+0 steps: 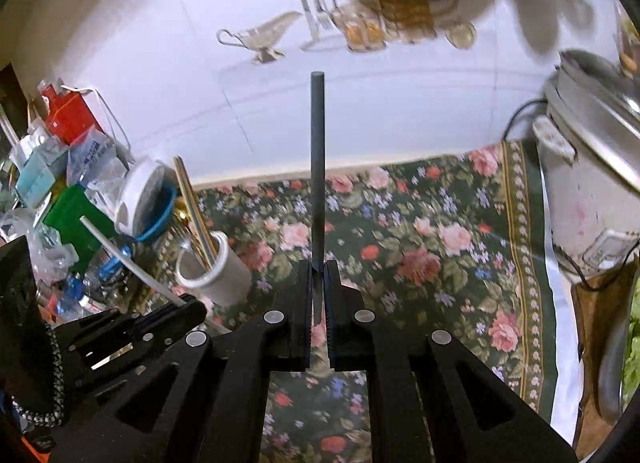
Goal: Organize utensils
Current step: 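Lift the white stick with the left gripper while the right gripper lifts the dark stick, then lower the white and dark sticks into the white cup and open both grippers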
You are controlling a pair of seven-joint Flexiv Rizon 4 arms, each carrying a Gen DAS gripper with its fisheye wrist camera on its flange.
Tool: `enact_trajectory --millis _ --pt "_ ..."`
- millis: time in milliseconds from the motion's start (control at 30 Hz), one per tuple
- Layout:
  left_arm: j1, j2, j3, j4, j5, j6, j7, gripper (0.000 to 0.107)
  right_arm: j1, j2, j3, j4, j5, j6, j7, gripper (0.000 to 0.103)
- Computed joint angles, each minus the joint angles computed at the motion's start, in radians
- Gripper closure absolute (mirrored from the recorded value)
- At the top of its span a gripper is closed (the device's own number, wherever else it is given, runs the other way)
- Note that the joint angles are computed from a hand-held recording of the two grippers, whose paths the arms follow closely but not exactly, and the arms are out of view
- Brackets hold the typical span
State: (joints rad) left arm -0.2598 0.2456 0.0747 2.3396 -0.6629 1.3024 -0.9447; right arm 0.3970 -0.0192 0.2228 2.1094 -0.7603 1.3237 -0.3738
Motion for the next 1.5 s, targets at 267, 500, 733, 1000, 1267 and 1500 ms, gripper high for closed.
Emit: enact_trajectory --millis 267,500,733,1000,1267,1500 --pt "0.041 0.010 0.049 -0.047 -0.050 -0.024 0.066 0.103 0.045 -0.057 -0.012 -0.103 -0.061 -0.017 0.035 0.098" --pt "0.097 -0.027 0.068 -0.104 -0.116 -0.065 0.131 0.104 0.100 -0.125 -0.034 -0.203 -0.079 -0.002 0.032 0.098" --pt "0.139 -0.062 0.062 -0.142 -0.189 -0.065 0.212 0.104 0.159 -0.199 -0.056 -0.294 -0.064 -0.020 -0.013 0.098" --pt "0.199 -0.135 0.044 -0.156 -0.204 -0.088 0.238 0.104 0.207 -0.295 -0.042 -0.386 0.084 -0.104 -0.163 0.098" --pt "0.250 -0.197 0.021 -0.153 -0.180 -0.134 0.225 0.104 0.242 -0.373 -0.031 -0.460 0.222 -0.215 -0.306 0.098" --pt "0.284 -0.211 0.017 -0.152 -0.159 -0.186 0.200 0.104 0.267 -0.429 -0.027 -0.525 0.304 -0.297 -0.388 0.097"
